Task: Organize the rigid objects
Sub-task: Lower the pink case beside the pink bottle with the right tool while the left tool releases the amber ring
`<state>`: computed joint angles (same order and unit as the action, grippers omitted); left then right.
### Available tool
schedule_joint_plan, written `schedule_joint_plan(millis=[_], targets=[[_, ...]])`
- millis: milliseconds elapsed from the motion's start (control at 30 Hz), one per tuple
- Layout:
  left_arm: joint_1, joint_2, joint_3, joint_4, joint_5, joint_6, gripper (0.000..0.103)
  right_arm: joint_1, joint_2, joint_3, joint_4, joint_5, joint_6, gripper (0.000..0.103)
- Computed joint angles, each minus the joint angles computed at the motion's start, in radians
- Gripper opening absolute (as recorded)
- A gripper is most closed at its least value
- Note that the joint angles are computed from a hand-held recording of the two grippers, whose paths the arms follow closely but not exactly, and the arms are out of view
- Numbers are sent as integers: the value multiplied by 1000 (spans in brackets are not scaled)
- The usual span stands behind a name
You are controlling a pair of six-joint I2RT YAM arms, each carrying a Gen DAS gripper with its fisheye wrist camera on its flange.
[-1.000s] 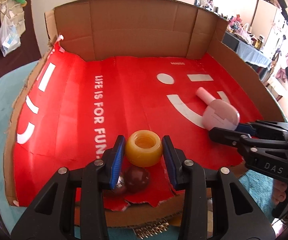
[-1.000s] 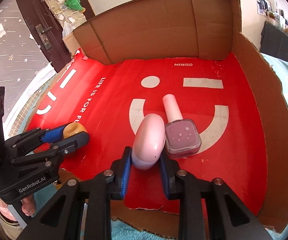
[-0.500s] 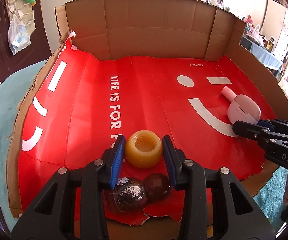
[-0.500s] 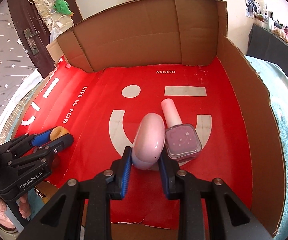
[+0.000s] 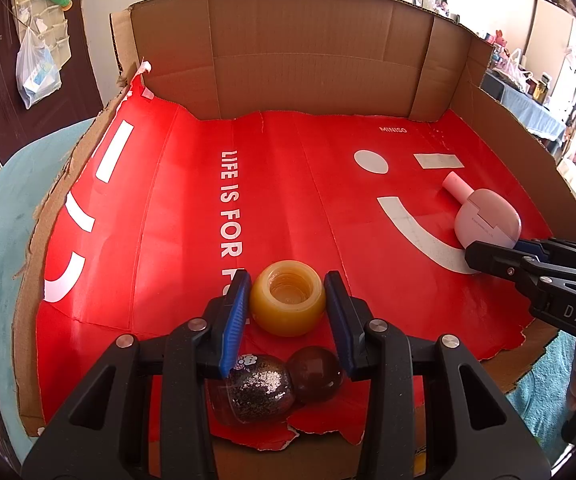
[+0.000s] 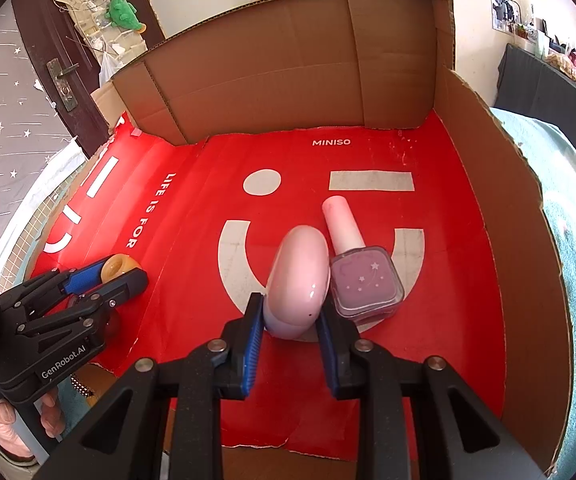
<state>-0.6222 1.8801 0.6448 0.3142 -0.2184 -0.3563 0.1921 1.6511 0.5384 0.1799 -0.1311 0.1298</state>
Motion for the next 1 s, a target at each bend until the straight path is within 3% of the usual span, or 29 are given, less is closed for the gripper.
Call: schedule_joint_plan(millis=[500, 700, 900, 1000], targets=[[-4, 10, 8, 0, -2, 1, 37, 2, 1, 2, -3, 3, -3, 28], [-11, 9, 14, -18, -3, 1, 52, 1, 1, 2, -4, 0, -3, 30], [-41, 3, 14, -30, -40, 6, 53, 1, -8, -5, -5, -11, -1, 37], [-41, -15, 6, -36, -38, 6, 60, 0, -20, -12, -11, -18, 1, 41]])
